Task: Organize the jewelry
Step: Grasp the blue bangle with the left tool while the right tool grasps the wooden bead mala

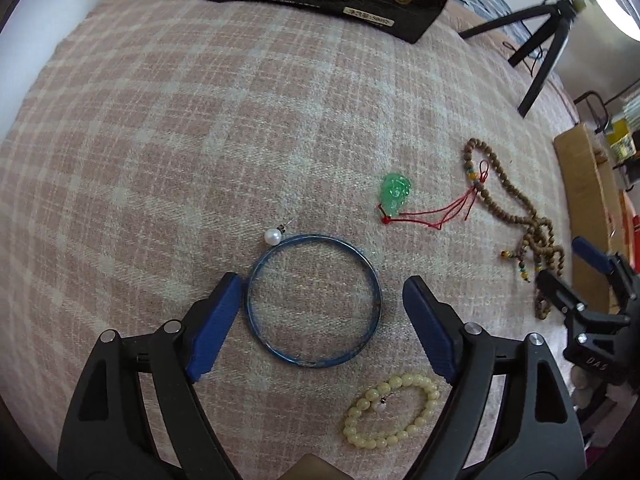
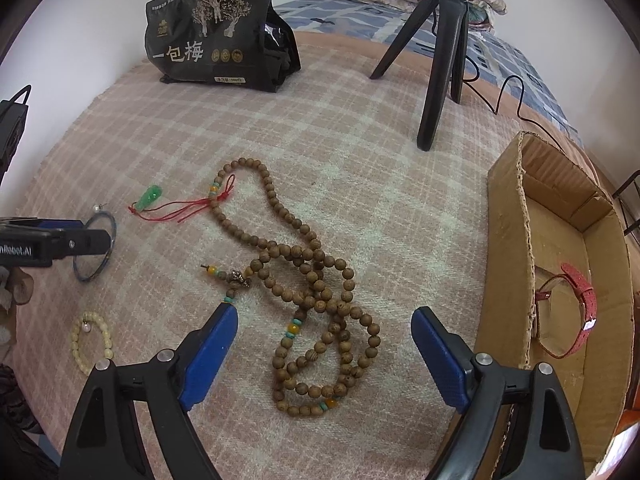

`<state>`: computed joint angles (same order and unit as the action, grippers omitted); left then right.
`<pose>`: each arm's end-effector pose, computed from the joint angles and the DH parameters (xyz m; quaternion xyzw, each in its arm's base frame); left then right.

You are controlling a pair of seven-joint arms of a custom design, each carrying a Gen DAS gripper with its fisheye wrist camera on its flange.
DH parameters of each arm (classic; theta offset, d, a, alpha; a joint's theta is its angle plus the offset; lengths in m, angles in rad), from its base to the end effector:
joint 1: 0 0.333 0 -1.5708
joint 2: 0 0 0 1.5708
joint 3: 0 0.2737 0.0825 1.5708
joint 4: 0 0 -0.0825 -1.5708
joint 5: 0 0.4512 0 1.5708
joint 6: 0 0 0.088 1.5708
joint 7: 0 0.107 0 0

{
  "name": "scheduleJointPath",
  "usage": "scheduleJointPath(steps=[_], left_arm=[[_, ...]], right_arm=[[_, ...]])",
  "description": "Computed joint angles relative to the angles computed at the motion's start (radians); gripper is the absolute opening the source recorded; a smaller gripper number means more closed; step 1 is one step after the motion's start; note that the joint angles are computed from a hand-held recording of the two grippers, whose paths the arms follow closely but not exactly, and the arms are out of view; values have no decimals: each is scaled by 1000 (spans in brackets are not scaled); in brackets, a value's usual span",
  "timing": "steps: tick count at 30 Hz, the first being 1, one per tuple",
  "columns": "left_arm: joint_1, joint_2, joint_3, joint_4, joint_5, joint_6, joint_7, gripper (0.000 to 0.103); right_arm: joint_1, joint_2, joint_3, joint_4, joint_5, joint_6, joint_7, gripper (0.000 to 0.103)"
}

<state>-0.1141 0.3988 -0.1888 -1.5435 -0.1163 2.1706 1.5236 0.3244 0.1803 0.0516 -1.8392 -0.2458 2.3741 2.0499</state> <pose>0.7116 -0.2117 0.3871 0.6346 -0.7591 0.1451 0.0044 0.6454 0.2507 0.3967 -0.7070 0.6785 -0.1503 0.1311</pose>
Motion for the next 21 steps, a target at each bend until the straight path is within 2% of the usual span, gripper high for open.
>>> scheduleJointPath(steps=[5,13,16,18,21], left_arm=[[-33,-6,14,-17,90,24,-23,84],[-32,6,11,-3,102,20,-25,85],[-34,2,11,-11,106,27,-27,84],[-28,-11,11,-24,102,28,-19,84],[-25,-8,10,-21,98,27,-12,84]], right_arm=[[9,25,-7,31,-39,-38,20,91],[30,38,-14,61,-124,-60,39,91],[14,29,-3,53,-67,-26,-10,91],[15,40,-4,65,-63,-37,-25,89],[12,68,-3,94,-35,-62,-55,79]])
